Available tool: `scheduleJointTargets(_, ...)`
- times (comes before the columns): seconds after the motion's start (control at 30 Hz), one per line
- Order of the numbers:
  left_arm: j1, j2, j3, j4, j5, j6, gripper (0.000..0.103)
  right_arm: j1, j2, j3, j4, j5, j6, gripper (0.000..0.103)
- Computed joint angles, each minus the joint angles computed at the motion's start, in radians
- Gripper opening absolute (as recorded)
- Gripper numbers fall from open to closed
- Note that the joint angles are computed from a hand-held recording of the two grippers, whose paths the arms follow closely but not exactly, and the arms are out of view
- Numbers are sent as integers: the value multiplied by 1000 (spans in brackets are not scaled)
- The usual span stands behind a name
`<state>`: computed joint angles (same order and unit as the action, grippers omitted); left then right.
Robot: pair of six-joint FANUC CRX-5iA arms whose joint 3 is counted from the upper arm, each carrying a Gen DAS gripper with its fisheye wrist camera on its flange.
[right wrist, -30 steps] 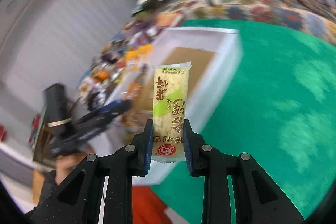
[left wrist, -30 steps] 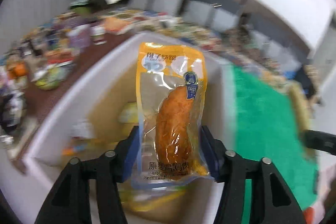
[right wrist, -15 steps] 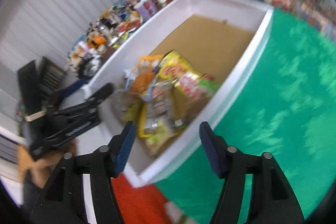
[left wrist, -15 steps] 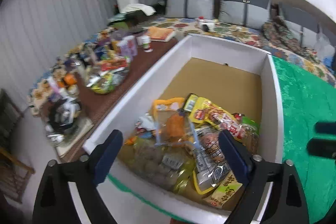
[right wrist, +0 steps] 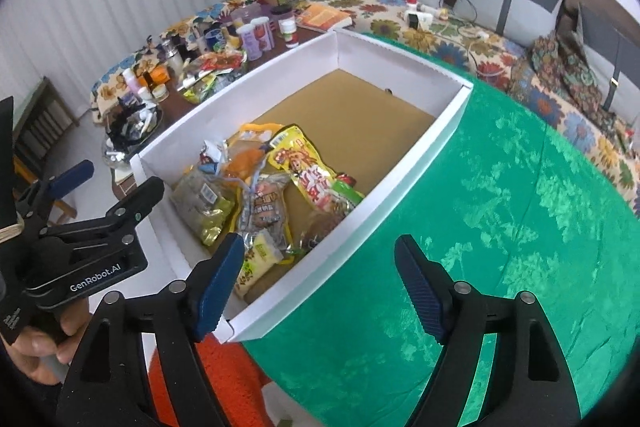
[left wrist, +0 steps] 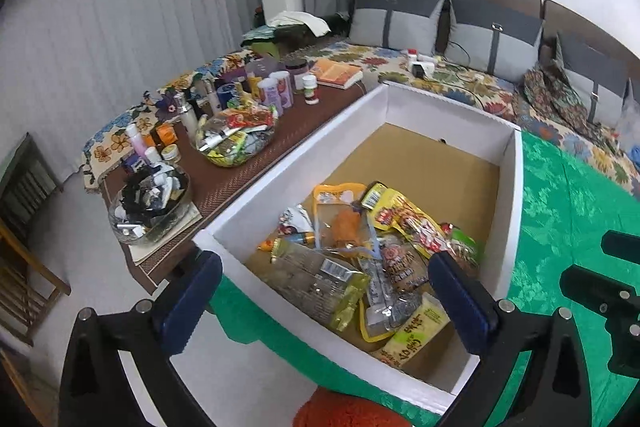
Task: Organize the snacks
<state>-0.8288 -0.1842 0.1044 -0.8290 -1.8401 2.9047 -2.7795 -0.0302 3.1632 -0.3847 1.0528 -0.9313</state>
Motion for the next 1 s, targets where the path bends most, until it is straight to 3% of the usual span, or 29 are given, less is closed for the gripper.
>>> scheduleJointTargets(0.43, -18, -32, -35, -27, -13, 10, 102, 37, -3, -11, 32, -39, -3, 81)
scheduleJointTargets(1.0, 11, -65, -34, 40, -16, -26, 102, 68, -4, -15, 58, -49, -30, 81)
